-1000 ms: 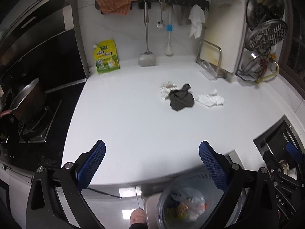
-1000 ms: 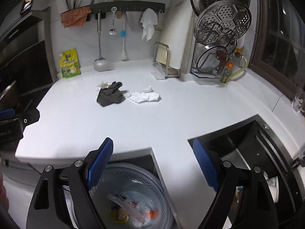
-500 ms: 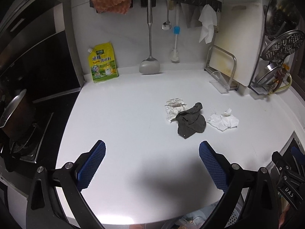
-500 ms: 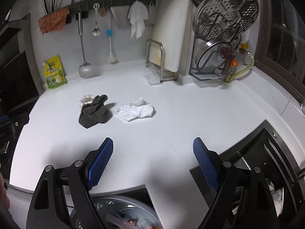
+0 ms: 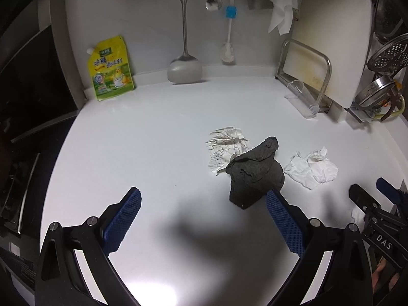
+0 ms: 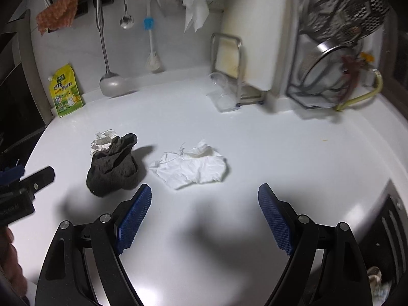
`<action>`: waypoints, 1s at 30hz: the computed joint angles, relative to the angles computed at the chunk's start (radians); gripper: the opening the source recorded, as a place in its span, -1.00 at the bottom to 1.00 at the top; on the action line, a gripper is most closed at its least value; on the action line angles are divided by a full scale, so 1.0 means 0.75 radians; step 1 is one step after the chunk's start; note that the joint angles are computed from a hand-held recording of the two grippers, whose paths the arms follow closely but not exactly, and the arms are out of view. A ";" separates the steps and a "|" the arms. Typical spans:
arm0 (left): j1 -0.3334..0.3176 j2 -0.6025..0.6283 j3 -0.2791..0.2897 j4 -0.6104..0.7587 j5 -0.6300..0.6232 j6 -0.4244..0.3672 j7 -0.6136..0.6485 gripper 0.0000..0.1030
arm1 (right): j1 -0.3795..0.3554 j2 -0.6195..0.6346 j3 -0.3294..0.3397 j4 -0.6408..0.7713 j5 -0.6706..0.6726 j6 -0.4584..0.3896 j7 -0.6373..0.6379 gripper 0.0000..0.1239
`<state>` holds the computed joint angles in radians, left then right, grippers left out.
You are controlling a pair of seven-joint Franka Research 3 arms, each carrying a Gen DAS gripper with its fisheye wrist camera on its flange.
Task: Collect trash
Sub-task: 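Move both tools back over the counter toward the grey cloth and tissue, then grasp the grey cloth with the left tool while the right tool grasps the white tissue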
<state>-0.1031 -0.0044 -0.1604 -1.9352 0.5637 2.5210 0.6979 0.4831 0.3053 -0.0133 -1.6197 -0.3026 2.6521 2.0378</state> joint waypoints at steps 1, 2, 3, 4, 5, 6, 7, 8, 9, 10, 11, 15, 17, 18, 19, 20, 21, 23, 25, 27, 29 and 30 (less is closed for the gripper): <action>0.001 0.021 0.001 0.015 -0.012 0.005 0.007 0.88 | -0.009 0.036 0.009 0.044 0.022 -0.021 -0.027 0.32; 0.000 0.047 0.002 0.035 -0.017 0.010 0.009 0.88 | -0.018 0.083 0.018 0.104 0.048 -0.052 -0.062 0.32; -0.002 0.067 0.004 0.051 -0.013 0.011 0.008 0.88 | -0.018 0.111 0.017 0.138 0.062 -0.066 -0.081 0.32; -0.005 0.087 0.006 0.067 -0.008 0.009 0.007 0.88 | -0.018 0.144 0.016 0.176 0.076 -0.078 -0.101 0.32; -0.009 0.111 0.009 0.087 -0.005 0.004 0.007 0.88 | -0.018 0.183 0.015 0.221 0.090 -0.090 -0.125 0.32; -0.012 0.127 0.011 0.102 -0.007 0.001 0.008 0.88 | -0.015 0.212 0.010 0.256 0.101 -0.101 -0.142 0.32; -0.015 0.142 0.014 0.114 -0.011 0.001 0.009 0.87 | -0.009 0.232 0.002 0.280 0.107 -0.110 -0.151 0.32; -0.016 0.156 0.017 0.124 -0.019 0.006 0.012 0.88 | -0.005 0.253 -0.005 0.307 0.114 -0.121 -0.160 0.32; -0.019 0.168 0.020 0.132 -0.024 0.010 0.014 0.88 | -0.003 0.279 -0.008 0.338 0.125 -0.133 -0.171 0.32; -0.022 0.178 0.023 0.139 -0.024 0.011 0.014 0.88 | -0.005 0.300 -0.009 0.364 0.141 -0.144 -0.183 0.32; -0.024 0.191 0.025 0.149 -0.025 0.012 0.016 0.88 | -0.011 0.316 -0.005 0.383 0.162 -0.149 -0.200 0.32; -0.030 0.220 0.030 0.161 -0.054 0.035 0.038 0.88 | -0.006 0.375 -0.014 0.458 0.203 -0.186 -0.245 0.32; -0.034 0.230 0.032 0.166 -0.064 0.038 0.042 0.87 | -0.005 0.401 -0.016 0.494 0.216 -0.208 -0.263 0.32; -0.035 0.235 0.033 0.169 -0.072 0.039 0.045 0.88 | -0.005 0.408 -0.016 0.503 0.225 -0.216 -0.271 0.32; -0.036 0.241 0.033 0.172 -0.080 0.039 0.046 0.87 | -0.007 0.413 -0.016 0.506 0.234 -0.217 -0.277 0.32; -0.037 0.246 0.032 0.175 -0.090 0.039 0.048 0.87 | -0.005 0.412 -0.019 0.503 0.238 -0.214 -0.278 0.32; -0.039 0.250 0.033 0.177 -0.095 0.043 0.049 0.87 | -0.006 0.414 -0.020 0.502 0.244 -0.214 -0.279 0.32; -0.043 0.261 0.033 0.182 -0.099 0.051 0.056 0.87 | -0.008 0.419 -0.020 0.503 0.255 -0.213 -0.286 0.32; -0.049 0.272 0.038 0.188 -0.089 0.051 0.056 0.87 | -0.007 0.428 -0.025 0.511 0.259 -0.213 -0.285 0.31; -0.051 0.287 0.040 0.199 -0.092 0.050 0.056 0.87 | -0.009 0.433 -0.023 0.511 0.269 -0.203 -0.289 0.31; -0.052 0.297 0.041 0.203 -0.100 0.063 0.055 0.87 | -0.007 0.432 -0.025 0.504 0.272 -0.192 -0.288 0.28; -0.052 0.302 0.042 0.206 -0.102 0.070 0.056 0.87 | -0.007 0.432 -0.025 0.502 0.273 -0.190 -0.291 0.21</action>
<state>-0.1423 0.2223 -0.1288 -1.7810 0.4870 2.5733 0.7397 0.4776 0.6296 -0.0324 -1.2430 -0.0976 2.5098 1.8195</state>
